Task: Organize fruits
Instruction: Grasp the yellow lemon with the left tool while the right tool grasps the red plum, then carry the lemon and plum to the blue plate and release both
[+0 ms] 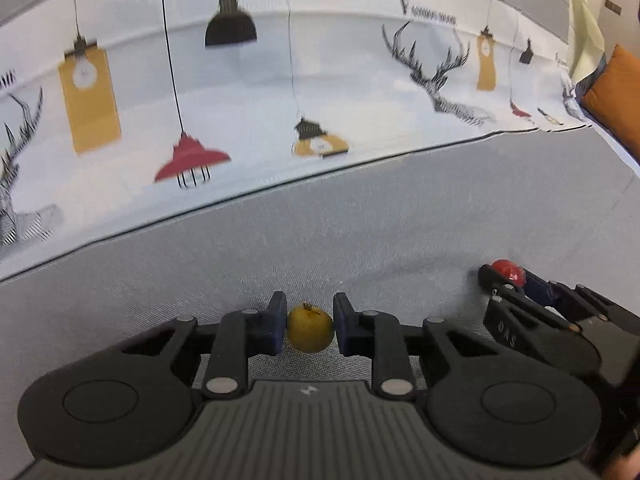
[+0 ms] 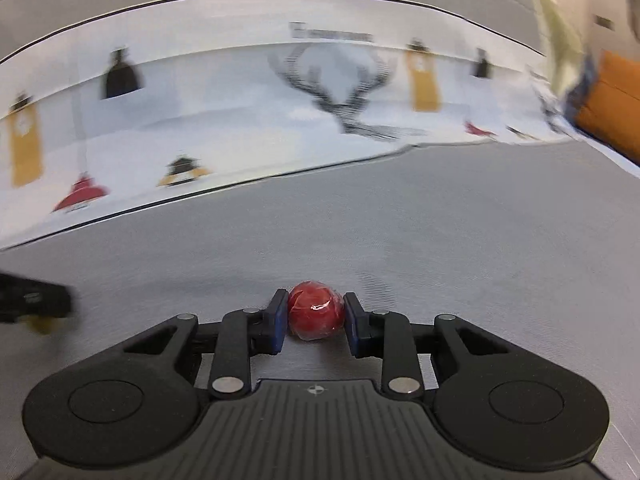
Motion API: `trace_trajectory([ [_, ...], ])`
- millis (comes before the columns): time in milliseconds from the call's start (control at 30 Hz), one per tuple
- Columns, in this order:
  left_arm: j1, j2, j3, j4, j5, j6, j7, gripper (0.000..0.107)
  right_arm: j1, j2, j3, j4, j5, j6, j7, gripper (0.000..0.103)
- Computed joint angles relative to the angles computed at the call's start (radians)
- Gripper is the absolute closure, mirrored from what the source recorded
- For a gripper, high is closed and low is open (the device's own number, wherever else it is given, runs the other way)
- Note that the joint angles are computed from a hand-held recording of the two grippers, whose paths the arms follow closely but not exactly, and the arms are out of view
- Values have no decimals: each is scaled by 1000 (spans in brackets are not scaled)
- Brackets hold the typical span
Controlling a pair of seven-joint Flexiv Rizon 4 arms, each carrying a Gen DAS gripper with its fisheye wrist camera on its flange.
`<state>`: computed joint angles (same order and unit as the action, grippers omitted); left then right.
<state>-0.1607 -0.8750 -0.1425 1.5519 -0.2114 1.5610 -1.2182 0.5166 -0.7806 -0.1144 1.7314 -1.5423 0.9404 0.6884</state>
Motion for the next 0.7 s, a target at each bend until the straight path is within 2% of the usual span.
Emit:
trace_trajectory([
  [100,20,27,-27,48,17,59,13,79,2,5,-1,12,8,-17,23,73],
  [233,24,66,-17,112,31,103,10,79,4,8,3,15,-7,-18,23,73],
  [300,21,76,-2,133,22,87,-3,79,3,3,10,8,4,-17,-19,73],
  [367,-8,68,46,128,14,43,-17,79,13,-11,16,-4,48,-31,-90,72],
  [433,-13,55,61,119,5,-8,-28,78,27,-12,11,-5,62,-43,-113,72],
  [467,-7,50,58,119,2,-24,-31,76,30,-11,9,-3,64,-40,-112,72],
  [500,11,44,33,136,-3,20,-15,73,32,-8,6,1,62,-38,-108,72],
  [533,8,44,40,139,14,33,-26,49,32,-6,5,4,63,-35,-109,71],
  [567,-13,43,68,134,16,27,-34,30,33,-5,5,4,64,-33,-112,71],
  [600,-25,41,84,133,17,30,-44,28,33,-5,4,5,64,-31,-114,71],
  [700,-6,45,64,145,25,35,-39,42,37,-7,3,1,75,-35,-129,71],
])
